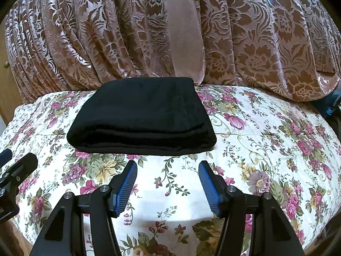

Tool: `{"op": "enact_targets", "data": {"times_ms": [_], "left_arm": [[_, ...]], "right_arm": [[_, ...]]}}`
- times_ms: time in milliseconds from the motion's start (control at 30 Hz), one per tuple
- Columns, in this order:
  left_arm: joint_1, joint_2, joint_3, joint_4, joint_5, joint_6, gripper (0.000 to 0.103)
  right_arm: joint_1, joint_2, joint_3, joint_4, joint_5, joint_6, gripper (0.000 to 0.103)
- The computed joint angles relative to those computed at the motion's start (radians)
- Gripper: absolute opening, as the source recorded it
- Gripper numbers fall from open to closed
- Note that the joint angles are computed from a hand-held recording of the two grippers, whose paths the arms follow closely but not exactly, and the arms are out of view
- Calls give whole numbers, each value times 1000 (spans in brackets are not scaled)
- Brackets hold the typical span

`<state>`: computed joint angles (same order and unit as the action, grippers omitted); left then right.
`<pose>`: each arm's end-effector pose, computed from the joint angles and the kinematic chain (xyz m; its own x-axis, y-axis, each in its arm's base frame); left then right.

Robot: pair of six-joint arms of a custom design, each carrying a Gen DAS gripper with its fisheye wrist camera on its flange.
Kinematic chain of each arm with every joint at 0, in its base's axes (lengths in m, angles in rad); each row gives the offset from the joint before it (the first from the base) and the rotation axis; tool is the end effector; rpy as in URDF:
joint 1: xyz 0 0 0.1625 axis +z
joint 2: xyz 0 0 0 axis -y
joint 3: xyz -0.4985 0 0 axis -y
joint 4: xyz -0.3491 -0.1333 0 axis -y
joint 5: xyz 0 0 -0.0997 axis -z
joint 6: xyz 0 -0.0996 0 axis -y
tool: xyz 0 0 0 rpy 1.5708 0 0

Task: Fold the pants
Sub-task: 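Withdraw both grippers from the folded black pants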

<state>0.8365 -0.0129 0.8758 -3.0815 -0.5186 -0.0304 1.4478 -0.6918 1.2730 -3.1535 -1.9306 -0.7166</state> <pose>-0.3962 -0.7669 -0.0755 -0.7350 -0.0749 -0.6739 0.5122 0.5899 -0.6242 -0.0016 -0.8139 0.3226 -0.7164 -0.0429 0.6963 -0.5364 0.6721 -0.5105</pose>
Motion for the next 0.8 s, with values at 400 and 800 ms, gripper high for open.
{"op": "enact_targets", "data": {"times_ms": [400,800], "left_arm": [[-1,-13,22,50,38,-80,103],[-5,-24,48,17,71,-81,103]], "right_arm": [[0,-2,9,-12,10,-16,61],[-1,-5,21,-10,8,-22,61]]}}
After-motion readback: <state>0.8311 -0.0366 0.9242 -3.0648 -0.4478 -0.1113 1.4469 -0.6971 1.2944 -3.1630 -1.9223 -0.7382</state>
